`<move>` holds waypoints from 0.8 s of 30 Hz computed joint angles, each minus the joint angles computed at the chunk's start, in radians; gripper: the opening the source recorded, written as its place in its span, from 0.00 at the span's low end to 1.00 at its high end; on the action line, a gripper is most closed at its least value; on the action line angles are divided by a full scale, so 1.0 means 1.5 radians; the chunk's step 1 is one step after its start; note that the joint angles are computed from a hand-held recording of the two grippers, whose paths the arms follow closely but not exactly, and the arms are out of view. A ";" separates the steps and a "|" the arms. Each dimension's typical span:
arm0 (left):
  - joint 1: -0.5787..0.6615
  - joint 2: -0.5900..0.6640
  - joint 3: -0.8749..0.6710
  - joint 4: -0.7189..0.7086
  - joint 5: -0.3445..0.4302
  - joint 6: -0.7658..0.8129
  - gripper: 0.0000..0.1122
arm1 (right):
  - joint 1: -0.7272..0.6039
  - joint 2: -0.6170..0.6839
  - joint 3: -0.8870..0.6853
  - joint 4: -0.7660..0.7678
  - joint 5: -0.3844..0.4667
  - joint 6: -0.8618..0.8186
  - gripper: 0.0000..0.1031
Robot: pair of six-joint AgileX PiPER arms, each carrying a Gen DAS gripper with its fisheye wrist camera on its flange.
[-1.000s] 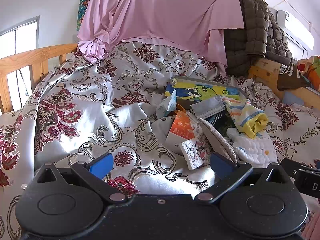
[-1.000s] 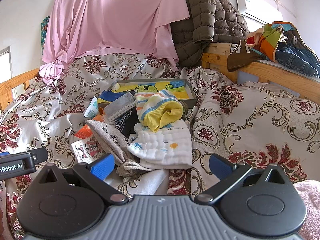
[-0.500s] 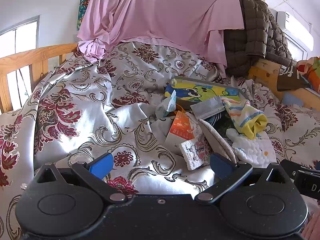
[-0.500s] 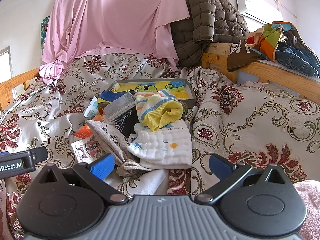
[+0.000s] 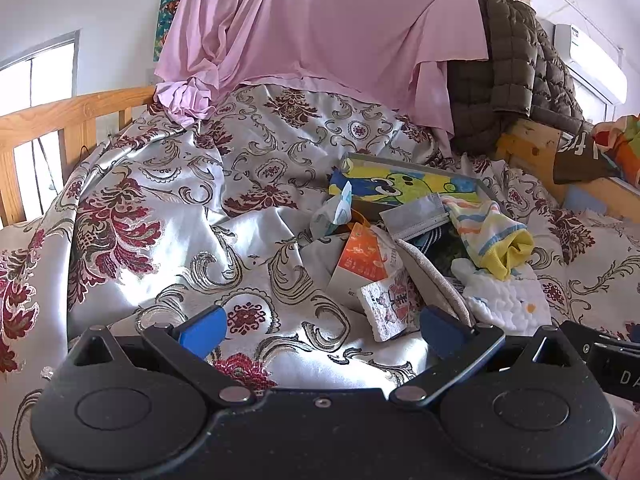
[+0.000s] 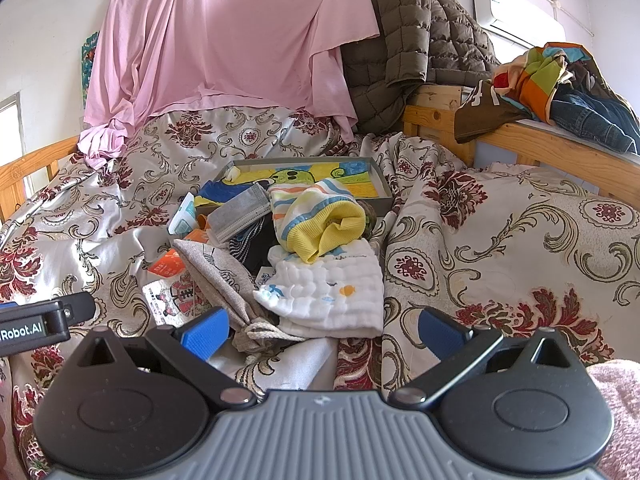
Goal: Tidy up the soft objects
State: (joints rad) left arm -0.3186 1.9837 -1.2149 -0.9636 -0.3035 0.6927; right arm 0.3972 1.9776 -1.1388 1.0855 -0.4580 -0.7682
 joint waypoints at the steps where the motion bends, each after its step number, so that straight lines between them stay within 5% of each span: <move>1: 0.001 0.000 0.000 -0.002 0.001 0.002 0.91 | 0.000 0.000 -0.001 0.004 0.001 -0.004 1.00; 14: -0.010 0.001 -0.016 -0.032 -0.027 0.042 0.91 | -0.027 -0.003 -0.018 -0.081 0.057 0.068 1.00; 20: 0.008 0.026 -0.060 0.004 0.021 0.037 0.91 | -0.071 0.020 -0.076 -0.196 0.130 0.126 1.00; 24: 0.025 0.064 -0.121 0.015 0.081 0.066 0.91 | -0.111 0.060 -0.155 -0.301 0.226 0.215 1.00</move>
